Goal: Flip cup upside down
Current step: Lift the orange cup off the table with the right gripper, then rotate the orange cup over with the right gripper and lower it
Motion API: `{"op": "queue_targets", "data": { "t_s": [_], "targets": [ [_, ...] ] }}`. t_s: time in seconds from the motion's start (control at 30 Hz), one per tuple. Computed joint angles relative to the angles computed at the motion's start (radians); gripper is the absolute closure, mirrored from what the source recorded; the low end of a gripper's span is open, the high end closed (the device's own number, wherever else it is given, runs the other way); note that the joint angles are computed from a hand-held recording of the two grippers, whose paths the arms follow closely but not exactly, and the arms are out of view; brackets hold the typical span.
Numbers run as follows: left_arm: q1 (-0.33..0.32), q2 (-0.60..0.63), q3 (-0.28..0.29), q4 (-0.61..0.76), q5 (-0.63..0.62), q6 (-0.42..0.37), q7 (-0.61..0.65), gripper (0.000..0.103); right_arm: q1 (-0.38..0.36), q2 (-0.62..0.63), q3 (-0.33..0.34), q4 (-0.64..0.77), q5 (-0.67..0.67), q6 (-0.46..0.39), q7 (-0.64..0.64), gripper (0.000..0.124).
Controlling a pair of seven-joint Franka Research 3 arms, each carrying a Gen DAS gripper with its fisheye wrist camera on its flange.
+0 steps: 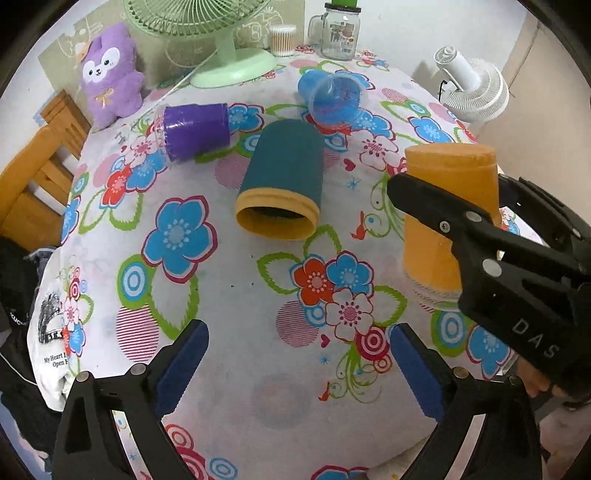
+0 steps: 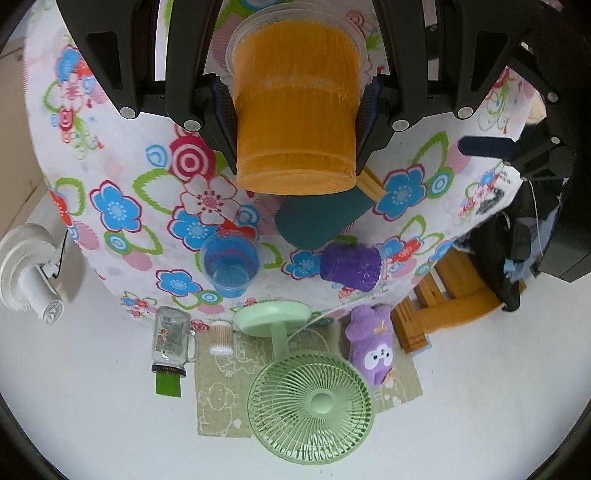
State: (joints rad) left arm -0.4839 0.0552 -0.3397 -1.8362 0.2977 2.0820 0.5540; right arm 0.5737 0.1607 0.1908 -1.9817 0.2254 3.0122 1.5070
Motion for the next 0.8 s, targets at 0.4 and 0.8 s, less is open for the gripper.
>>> {"op": "queue_targets", "data": {
  "t_s": [0.4, 0.8],
  "targets": [
    [0.017, -0.011, 0.011, -0.067, 0.019, 0.044, -0.026, 0.003, 0.121, 0.1, -0.111, 0.02, -0.091, 0.167, 0.074, 0.066],
    [0.03, -0.033, 0.011, -0.129, 0.002, 0.098, -0.028, 0.003, 0.236, 0.118, -0.226, 0.009, -0.115, 0.2, 0.112, 0.064]
  ]
}}
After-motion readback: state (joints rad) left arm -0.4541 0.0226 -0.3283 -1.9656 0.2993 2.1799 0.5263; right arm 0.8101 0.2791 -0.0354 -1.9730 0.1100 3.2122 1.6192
